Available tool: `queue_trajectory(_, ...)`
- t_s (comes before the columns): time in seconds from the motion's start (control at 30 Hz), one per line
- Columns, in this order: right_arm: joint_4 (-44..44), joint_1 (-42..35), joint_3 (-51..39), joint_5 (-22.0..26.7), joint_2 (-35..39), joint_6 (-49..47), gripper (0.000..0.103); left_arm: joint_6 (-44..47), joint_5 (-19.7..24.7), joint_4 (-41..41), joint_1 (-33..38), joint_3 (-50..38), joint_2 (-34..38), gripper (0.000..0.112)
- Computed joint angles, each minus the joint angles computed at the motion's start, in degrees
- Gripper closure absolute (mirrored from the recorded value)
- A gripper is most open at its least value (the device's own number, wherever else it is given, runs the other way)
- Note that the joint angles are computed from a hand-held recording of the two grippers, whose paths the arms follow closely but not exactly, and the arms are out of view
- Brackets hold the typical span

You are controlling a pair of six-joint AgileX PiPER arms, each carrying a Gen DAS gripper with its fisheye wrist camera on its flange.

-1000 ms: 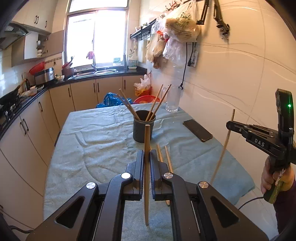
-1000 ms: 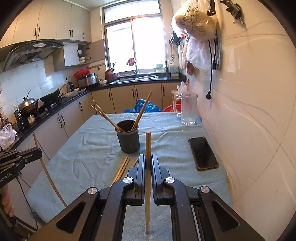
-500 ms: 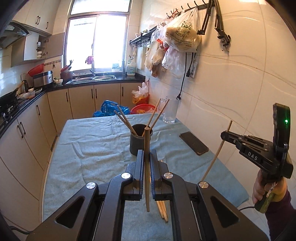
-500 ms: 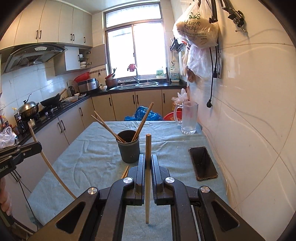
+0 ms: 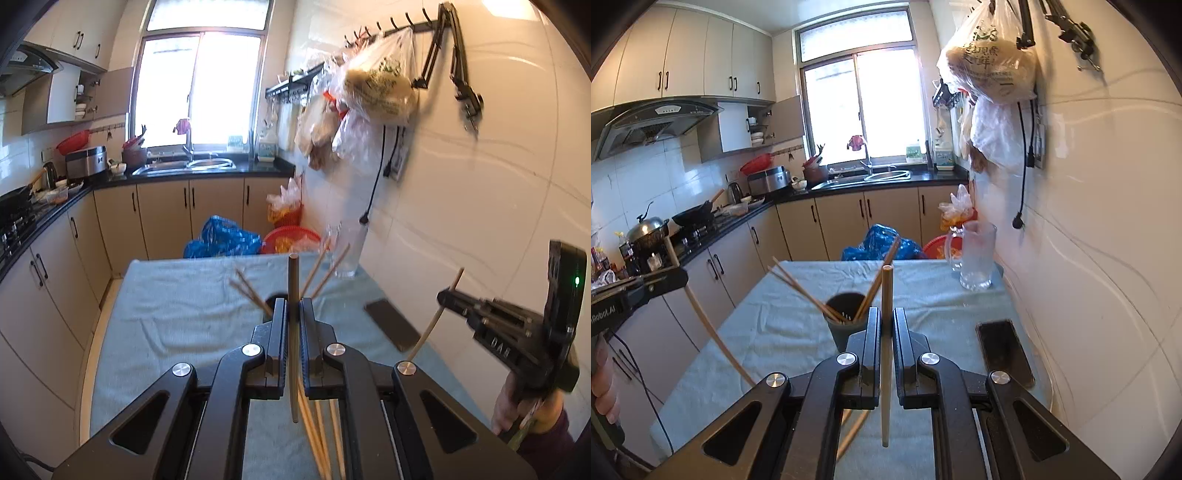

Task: Organize utensils
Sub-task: 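Carry both upright chopsticks over the black holder's opening, then open both tools to drop the chopsticks into the black holder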

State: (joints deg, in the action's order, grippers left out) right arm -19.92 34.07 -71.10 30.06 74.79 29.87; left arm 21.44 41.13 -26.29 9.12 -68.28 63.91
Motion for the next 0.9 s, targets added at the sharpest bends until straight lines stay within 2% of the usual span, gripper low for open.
queue_trajectory(0.13,4.0,-1.1,-7.5,0.5,5.0,-4.0,0.096,-4.1,-1.6,2.3,-2.0,-8.4,6.1,0.107)
queue_trajectory(0.23,9.5,-2.6,-15.5,1.4,9.9,-9.3,0.096,-7.0,-1.1,3.3,-2.8,-15.6,11.5,0.107)
queue_trajectory(0.47,19.5,-5.1,-34.7,4.6,22.2,-16.2,0.096,-17.5,-2.7,14.3,-6.9,-30.9,24.4,0.107)
queue_trajectory(0.53,20.7,-5.5,-38.7,4.7,25.4,-16.2,0.096,-18.6,-1.9,14.9,-7.1,-34.8,28.2,0.107)
queue_trajectory(0.63,17.6,-4.9,-41.9,3.9,29.1,-13.3,0.096,-20.5,-0.1,16.1,-7.6,-40.1,34.1,0.107)
queue_trajectory(0.77,18.1,-5.2,-46.7,6.3,34.7,-12.7,0.096,-22.8,3.6,18.0,-8.2,-45.9,41.4,0.107)
queue_trajectory(0.9,19.7,-5.9,-50.8,9.1,39.6,-13.7,0.096,-24.1,5.6,19.2,-8.3,-49.0,45.7,0.107)
